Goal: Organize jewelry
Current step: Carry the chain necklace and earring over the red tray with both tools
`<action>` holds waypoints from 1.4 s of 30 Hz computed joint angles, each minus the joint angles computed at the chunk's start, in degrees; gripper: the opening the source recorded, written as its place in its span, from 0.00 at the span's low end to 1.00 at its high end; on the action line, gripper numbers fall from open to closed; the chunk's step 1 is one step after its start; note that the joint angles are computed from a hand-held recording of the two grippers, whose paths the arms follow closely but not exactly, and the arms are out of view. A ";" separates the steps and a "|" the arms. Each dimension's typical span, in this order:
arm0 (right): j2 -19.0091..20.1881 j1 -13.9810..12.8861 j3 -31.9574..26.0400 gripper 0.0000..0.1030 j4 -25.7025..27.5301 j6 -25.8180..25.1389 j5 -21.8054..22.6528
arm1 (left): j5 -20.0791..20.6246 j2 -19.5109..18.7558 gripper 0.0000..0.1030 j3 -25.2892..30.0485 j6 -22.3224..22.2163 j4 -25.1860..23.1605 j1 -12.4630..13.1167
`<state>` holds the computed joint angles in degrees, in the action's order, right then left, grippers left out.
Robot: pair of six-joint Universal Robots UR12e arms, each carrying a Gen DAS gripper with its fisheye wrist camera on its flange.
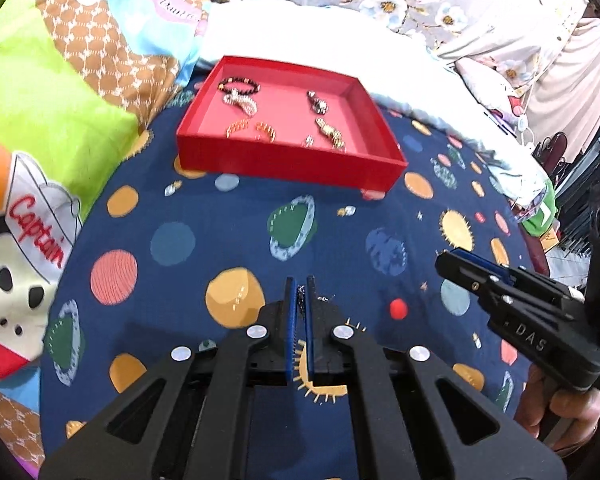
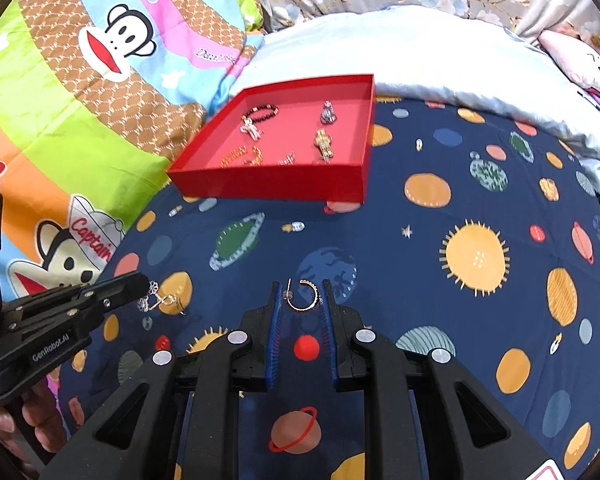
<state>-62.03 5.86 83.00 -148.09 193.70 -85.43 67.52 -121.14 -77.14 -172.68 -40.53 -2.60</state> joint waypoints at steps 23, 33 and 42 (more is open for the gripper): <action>11.70 -1.50 -21.39 0.16 1.29 -4.79 0.68 | 1.16 -15.36 0.03 28.33 -1.10 2.78 -2.04; 19.62 -2.41 -32.72 0.17 9.00 -5.17 0.28 | 4.93 -26.10 0.03 45.01 -0.52 -6.46 -3.55; 22.86 -2.73 -36.83 0.17 12.13 -5.19 0.49 | 6.55 -31.25 0.03 53.19 -0.44 -12.23 -4.12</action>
